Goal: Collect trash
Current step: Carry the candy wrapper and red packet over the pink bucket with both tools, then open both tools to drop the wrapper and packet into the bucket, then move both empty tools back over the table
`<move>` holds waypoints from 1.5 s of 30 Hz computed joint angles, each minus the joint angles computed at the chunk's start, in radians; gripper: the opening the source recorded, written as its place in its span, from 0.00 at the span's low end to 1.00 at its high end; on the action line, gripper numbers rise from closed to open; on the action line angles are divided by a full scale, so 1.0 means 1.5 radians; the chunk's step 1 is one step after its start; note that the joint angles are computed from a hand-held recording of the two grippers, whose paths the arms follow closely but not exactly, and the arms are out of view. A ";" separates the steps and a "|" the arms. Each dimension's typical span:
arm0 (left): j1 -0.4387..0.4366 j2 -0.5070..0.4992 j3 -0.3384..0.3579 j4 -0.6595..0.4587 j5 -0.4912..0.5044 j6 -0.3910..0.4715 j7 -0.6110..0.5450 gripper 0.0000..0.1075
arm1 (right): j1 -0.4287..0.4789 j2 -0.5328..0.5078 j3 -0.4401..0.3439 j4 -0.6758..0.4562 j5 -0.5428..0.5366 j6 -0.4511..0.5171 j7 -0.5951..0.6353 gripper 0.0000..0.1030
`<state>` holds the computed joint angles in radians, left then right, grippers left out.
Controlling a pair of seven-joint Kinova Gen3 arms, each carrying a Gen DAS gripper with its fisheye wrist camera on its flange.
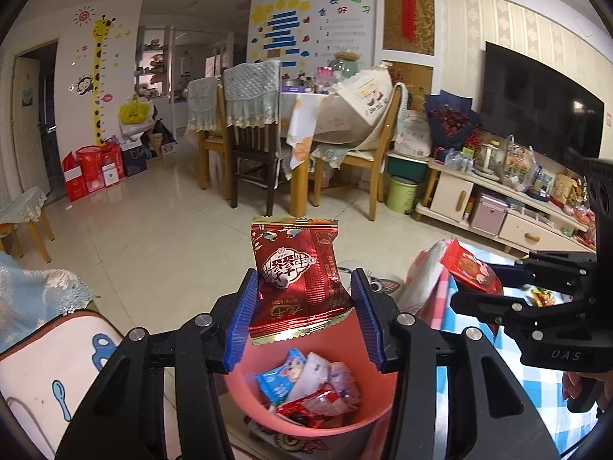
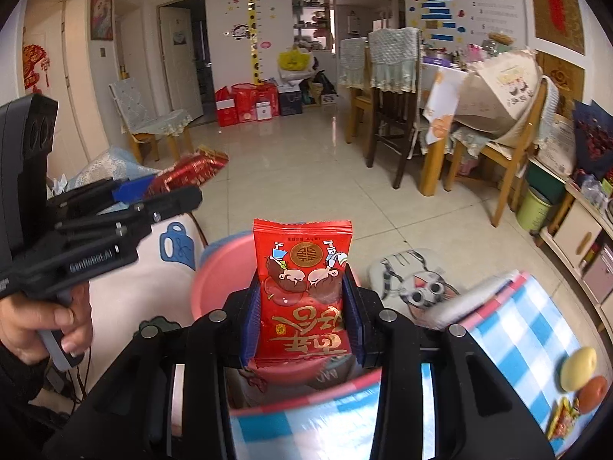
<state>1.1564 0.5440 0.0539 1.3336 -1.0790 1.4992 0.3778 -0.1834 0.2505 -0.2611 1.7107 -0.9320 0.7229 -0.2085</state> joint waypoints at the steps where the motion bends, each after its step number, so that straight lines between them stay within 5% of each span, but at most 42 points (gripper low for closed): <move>1: -0.003 -0.005 -0.001 0.011 0.003 -0.003 0.005 0.46 | -0.009 0.002 -0.002 -0.003 0.005 -0.005 -0.008 0.38; 17: -0.063 -0.020 0.018 0.091 0.024 -0.086 0.024 0.46 | -0.073 0.072 -0.033 -0.079 0.123 -0.047 -0.170 0.38; 24: -0.107 -0.027 0.012 0.133 0.035 -0.177 0.017 0.46 | -0.091 0.122 -0.040 -0.124 0.189 -0.049 -0.243 0.38; 34: -0.132 -0.020 -0.003 0.156 0.058 -0.243 0.024 0.47 | -0.056 0.158 -0.072 -0.141 0.196 -0.045 -0.255 0.42; 41: -0.126 -0.007 -0.010 0.130 0.059 -0.240 -0.011 0.48 | -0.028 0.159 -0.079 -0.143 0.180 -0.034 -0.252 0.42; 45: -0.113 0.009 -0.019 0.095 0.056 -0.214 -0.036 0.75 | -0.011 0.154 -0.079 -0.140 0.167 -0.030 -0.240 0.42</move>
<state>0.9871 0.5572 0.0260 1.4756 -0.9953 1.1788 0.3235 -0.2002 0.4821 -0.3794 1.5010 -0.6810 0.6776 -0.5679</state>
